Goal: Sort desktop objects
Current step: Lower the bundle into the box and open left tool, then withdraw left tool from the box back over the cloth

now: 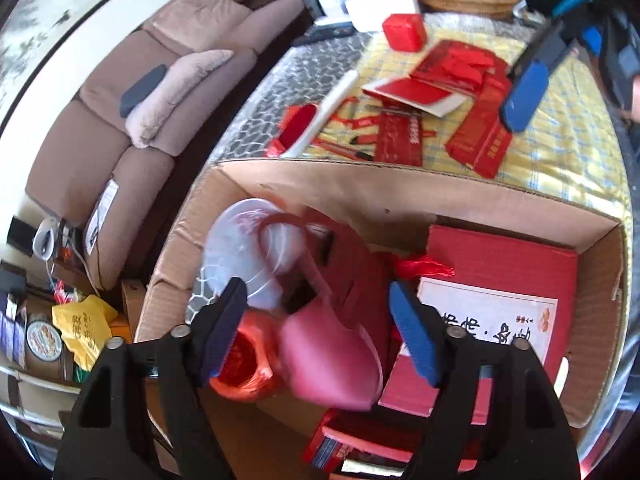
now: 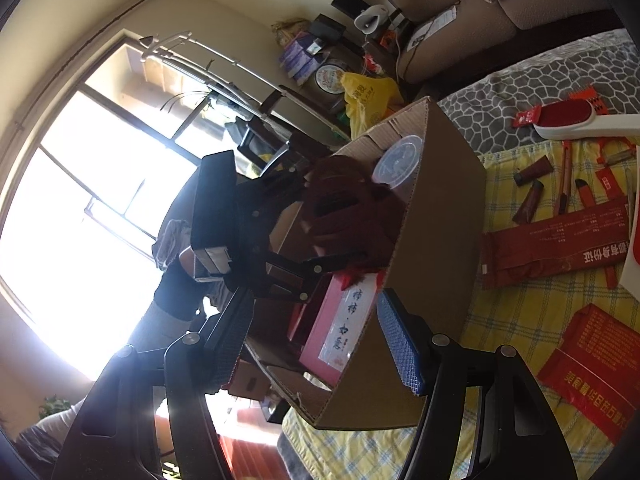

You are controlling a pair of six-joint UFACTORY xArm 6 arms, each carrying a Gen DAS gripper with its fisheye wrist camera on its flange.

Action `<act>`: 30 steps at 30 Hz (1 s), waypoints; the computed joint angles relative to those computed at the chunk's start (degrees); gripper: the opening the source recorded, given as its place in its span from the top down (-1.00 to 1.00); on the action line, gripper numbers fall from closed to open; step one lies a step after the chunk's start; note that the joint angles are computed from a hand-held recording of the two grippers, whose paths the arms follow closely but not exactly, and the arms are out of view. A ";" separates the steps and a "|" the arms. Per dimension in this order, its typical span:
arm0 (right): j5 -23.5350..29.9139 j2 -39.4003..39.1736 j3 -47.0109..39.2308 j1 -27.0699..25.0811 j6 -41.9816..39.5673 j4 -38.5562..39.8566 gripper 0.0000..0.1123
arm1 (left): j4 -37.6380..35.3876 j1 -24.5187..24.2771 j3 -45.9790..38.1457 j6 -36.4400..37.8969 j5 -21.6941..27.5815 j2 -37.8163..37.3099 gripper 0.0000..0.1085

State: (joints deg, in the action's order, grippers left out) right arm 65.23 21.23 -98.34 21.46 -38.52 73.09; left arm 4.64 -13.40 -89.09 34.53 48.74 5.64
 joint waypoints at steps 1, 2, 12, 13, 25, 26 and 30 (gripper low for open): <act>-0.49 0.16 -0.24 0.53 -0.07 0.01 -0.20 | -0.23 0.39 0.23 -0.58 -0.30 -0.52 -0.40; -0.84 0.23 -0.38 0.94 -0.10 0.02 -0.20 | -0.17 0.72 0.45 -1.42 -0.43 -1.01 -0.40; -9.25 -0.24 0.17 4.49 1.54 -4.51 -0.21 | 2.91 1.55 8.17 -19.77 -2.82 -10.22 -0.63; -9.89 -0.45 0.54 4.73 1.66 -4.94 -0.22 | 3.20 1.43 8.99 -21.75 -2.72 -11.06 -0.63; -17.26 -5.73 6.68 6.87 3.98 -8.56 -0.62 | 8.84 -0.40 15.37 -48.01 -0.12 -18.25 -0.89; -17.76 -6.38 7.44 6.98 3.96 -8.55 -0.63 | 8.87 -0.41 15.95 -49.54 -0.29 -18.72 -0.89; -20.89 -8.12 9.36 8.02 5.66 -12.79 -0.68 | 13.55 -2.47 17.14 -58.23 0.99 -20.12 -0.90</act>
